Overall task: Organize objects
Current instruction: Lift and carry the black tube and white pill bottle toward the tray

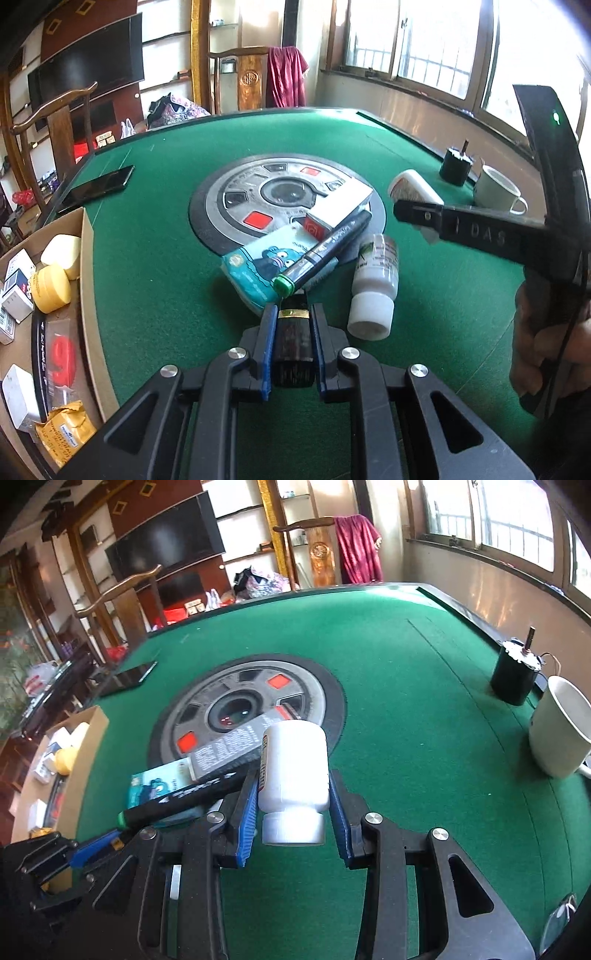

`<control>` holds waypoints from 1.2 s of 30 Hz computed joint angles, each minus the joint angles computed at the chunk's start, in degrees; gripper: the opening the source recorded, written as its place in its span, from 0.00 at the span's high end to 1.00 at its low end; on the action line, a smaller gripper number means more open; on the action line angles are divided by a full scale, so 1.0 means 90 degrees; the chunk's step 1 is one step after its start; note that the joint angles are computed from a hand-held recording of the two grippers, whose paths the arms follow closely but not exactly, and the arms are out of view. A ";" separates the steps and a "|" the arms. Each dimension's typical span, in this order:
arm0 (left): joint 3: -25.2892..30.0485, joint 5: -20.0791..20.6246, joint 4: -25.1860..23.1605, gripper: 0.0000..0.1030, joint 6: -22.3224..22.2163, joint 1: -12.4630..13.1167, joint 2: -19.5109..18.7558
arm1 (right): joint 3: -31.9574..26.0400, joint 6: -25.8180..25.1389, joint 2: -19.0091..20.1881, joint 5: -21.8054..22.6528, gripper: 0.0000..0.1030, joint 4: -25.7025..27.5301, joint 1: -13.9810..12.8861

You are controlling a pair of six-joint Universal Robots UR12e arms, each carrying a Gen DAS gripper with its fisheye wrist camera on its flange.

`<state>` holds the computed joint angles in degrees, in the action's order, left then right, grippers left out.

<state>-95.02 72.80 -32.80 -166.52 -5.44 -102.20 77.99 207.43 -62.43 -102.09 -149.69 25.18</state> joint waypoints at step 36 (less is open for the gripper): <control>-0.0121 -0.0454 0.0721 0.84 -0.0939 0.0499 0.0193 | -0.0107 -0.0575 0.0121 0.0463 0.66 -0.0556 0.0372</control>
